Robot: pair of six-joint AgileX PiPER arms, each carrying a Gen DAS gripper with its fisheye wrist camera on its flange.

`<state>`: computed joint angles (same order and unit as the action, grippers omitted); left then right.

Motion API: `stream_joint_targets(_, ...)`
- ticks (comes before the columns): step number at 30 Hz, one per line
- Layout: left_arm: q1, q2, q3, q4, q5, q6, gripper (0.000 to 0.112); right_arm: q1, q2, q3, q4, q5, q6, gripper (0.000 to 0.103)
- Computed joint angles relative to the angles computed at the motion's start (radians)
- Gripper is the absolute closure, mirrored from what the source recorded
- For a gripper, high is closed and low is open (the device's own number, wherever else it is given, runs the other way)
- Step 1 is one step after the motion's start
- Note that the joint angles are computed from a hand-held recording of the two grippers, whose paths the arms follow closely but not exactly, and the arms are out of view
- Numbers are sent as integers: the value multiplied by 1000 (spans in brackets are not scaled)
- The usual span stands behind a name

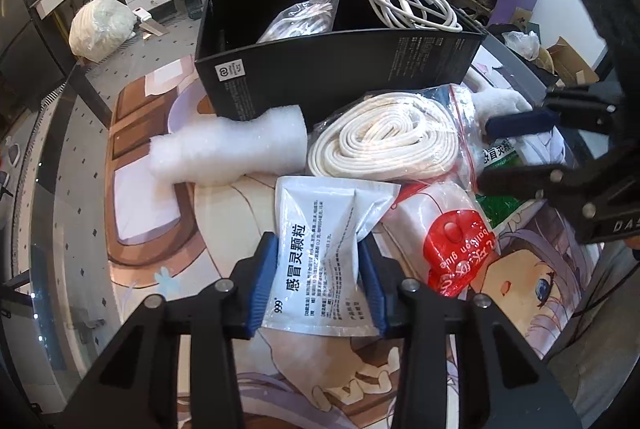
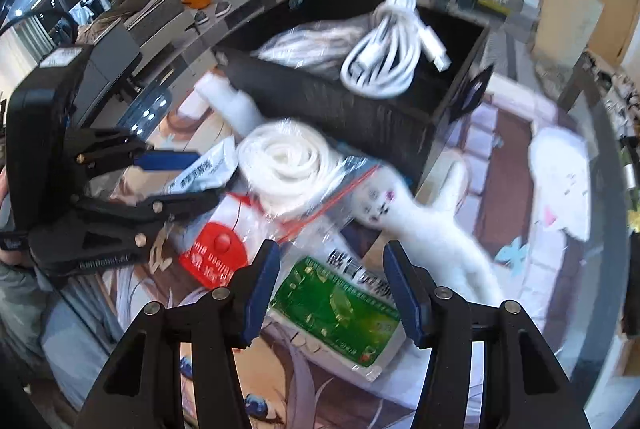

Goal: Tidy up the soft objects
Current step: 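Grasp the white sachet with the left tool while the right tool grasps the green sachet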

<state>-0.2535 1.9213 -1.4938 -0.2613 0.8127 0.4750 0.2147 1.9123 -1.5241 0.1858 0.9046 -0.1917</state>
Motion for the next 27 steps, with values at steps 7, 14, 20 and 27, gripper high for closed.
stream_joint_targets(7, -10, -3, 8, 16, -13, -8, 71, -15, -17, 38, 14, 52, -26, 35)
stream_joint_targets(14, 18, 11, -11, -73, 34, 48, 48, 68, -43, 87, -79, 46, -35, 27)
stream_joint_targets(20, -16, -3, 15, -1, -5, 9, 68, 113, -60, 105, -163, 33, -2, 58)
stream_joint_targets(27, 3, 10, -24, -19, 27, 11, 85, 68, -90, 114, -192, 1, 65, 76)
